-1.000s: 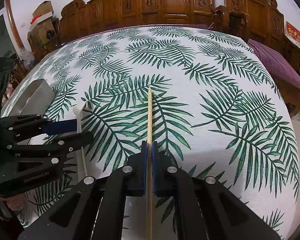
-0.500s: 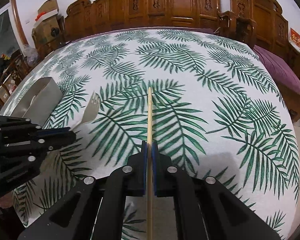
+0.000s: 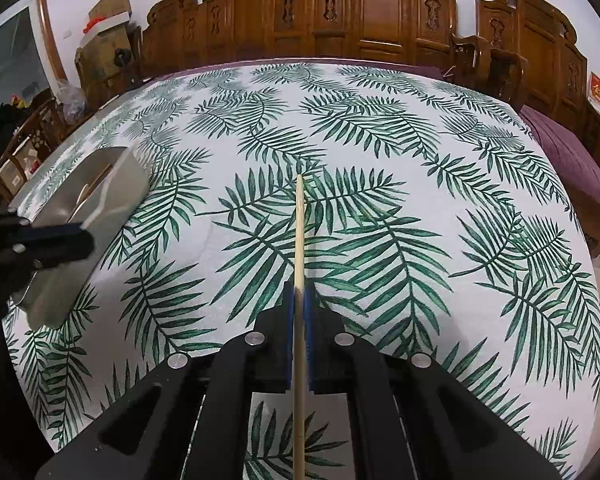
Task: Organize utensils
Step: 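Carry the white plastic fork into the tray and open the left tool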
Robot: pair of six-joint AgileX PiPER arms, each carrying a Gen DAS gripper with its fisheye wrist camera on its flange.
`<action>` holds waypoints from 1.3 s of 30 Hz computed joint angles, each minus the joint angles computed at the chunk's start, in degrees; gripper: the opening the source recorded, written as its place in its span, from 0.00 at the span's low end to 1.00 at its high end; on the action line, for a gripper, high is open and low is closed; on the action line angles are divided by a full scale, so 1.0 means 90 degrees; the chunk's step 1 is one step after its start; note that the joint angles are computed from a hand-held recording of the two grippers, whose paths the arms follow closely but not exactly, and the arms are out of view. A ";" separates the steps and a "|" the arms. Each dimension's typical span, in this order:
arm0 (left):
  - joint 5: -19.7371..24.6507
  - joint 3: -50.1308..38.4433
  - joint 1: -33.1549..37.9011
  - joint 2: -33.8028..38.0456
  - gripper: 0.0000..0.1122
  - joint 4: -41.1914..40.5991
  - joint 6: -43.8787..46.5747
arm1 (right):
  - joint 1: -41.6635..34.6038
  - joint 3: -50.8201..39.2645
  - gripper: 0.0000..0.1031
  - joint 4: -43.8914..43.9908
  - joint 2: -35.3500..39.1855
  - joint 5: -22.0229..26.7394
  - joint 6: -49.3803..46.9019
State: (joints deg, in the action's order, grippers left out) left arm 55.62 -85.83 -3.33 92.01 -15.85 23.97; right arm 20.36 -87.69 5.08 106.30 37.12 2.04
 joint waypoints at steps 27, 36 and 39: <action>0.0376 -0.0203 0.1588 -0.0064 0.02 -0.0575 0.0873 | 0.0674 -0.0110 0.06 0.0032 -0.0219 -0.0091 -0.0070; 0.0319 -0.0415 0.1928 0.0408 0.02 -0.0498 0.0892 | 0.0811 -0.0210 0.06 0.0144 -0.0237 -0.0061 -0.0079; 0.0281 -0.0430 0.1964 0.0531 0.02 -0.0450 0.0889 | 0.0881 -0.0248 0.06 0.0137 -0.0223 -0.0053 -0.0076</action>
